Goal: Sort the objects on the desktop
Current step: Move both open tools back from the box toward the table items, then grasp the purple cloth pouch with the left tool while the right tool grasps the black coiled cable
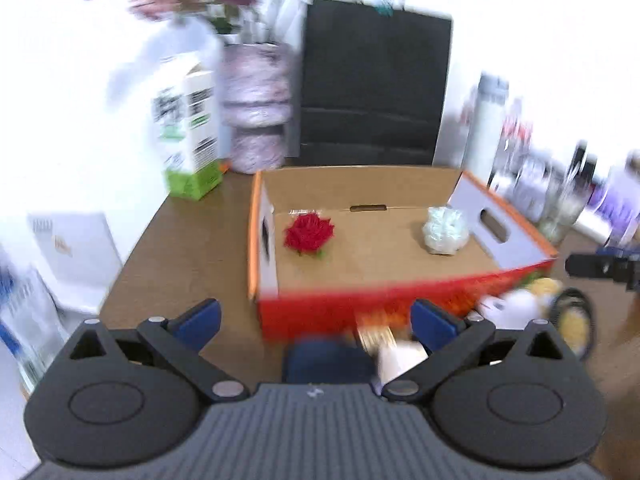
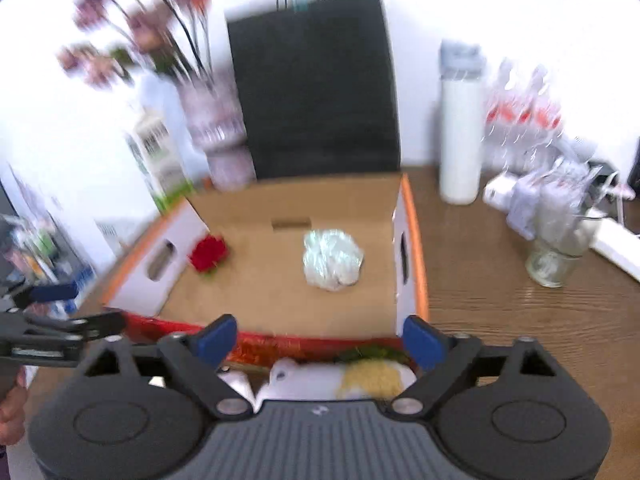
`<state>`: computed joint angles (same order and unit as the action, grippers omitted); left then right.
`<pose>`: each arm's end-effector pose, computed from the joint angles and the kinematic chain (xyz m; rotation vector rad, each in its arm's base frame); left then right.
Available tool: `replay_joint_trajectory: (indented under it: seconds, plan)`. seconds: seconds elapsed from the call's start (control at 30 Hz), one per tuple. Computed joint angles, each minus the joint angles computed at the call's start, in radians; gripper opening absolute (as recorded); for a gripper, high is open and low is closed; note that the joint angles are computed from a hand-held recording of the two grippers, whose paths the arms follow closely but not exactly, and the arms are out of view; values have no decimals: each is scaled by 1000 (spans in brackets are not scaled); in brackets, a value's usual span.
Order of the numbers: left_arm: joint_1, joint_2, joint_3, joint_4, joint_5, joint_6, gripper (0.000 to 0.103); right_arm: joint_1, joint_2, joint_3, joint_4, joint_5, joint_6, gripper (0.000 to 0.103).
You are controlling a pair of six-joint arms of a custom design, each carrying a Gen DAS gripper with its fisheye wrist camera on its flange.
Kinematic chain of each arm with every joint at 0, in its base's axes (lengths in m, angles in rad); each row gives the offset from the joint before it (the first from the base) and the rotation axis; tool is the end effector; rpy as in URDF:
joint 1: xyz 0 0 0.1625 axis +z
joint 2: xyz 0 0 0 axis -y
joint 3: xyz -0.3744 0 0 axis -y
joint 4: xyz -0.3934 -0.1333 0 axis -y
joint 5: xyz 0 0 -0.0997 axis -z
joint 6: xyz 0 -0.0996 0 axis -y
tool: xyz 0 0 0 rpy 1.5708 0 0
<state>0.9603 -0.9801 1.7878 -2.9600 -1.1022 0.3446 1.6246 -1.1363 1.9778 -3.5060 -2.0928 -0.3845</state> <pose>-0.2051 -0.6041 0.1697 1.0412 2.4204 -0.8627 0.1127 -0.5369 0.2577 0.1286 -2.2155 1.2190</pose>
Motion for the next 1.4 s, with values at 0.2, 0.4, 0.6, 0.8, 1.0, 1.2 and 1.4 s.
replay_joint_trajectory:
  seconds: [0.2, 0.4, 0.6, 0.8, 1.0, 1.2, 1.4]
  plan:
    - [26, -90, 222, -59, -18, -79, 103, -72, 10, 223, -317, 83, 37, 89]
    - [55, -81, 226, 13, -112, -156, 101, -124, 74, 247, -454, 119, 73, 77]
    - [26, -70, 240, 23, -103, -146, 16, -196, 50, 249, -425, 192, 186, 46]
    - [10, -128, 298, -23, -142, -141, 5, -254, 26, 276, -423, 309, 257, 49]
    - [-31, -185, 349, -122, -155, -78, 4, -234, 17, 284, -392, 285, 258, 36]
    - [-48, -213, 371, -154, -132, -59, 4, -138, 51, 315, -530, 155, 106, 10]
    - [-54, -250, 394, -167, -152, -52, 3, -36, 59, 393, -639, 117, 34, 8]
